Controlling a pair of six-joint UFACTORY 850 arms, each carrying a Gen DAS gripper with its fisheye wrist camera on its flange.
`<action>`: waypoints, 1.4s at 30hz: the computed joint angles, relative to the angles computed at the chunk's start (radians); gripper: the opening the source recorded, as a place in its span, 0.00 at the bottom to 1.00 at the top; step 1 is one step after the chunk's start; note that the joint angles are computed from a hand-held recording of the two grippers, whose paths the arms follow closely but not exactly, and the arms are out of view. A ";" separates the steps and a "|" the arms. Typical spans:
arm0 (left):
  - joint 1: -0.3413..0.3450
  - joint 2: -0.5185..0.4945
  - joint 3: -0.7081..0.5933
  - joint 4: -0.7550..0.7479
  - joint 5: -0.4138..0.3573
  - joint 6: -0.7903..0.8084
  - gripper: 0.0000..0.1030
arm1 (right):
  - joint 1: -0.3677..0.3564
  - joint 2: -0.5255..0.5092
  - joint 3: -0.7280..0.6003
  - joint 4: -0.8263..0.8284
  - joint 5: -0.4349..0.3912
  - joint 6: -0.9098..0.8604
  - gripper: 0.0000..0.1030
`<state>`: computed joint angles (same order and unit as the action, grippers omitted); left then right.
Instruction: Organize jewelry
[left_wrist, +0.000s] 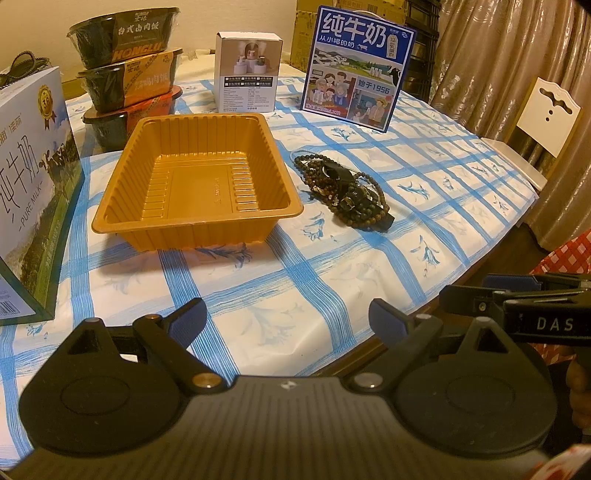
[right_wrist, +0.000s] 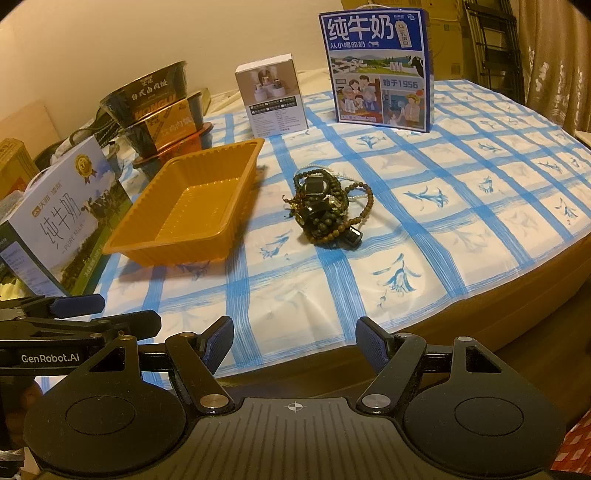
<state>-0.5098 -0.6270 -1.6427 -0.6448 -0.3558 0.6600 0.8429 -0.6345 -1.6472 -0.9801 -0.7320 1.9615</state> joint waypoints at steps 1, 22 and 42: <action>-0.002 -0.001 0.001 -0.001 0.004 -0.001 0.91 | 0.000 0.000 0.000 0.000 0.000 0.000 0.71; 0.000 -0.003 -0.002 -0.005 -0.001 0.003 0.91 | -0.002 -0.007 -0.011 0.008 -0.002 -0.009 0.71; 0.010 -0.049 -0.053 0.060 0.032 -0.085 0.91 | -0.018 -0.022 -0.008 -0.047 0.021 0.029 0.71</action>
<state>-0.4994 -0.6756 -1.6961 -0.5850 -0.3234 0.5747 0.8247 -0.6564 -1.6548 -1.0273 -0.7111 1.9910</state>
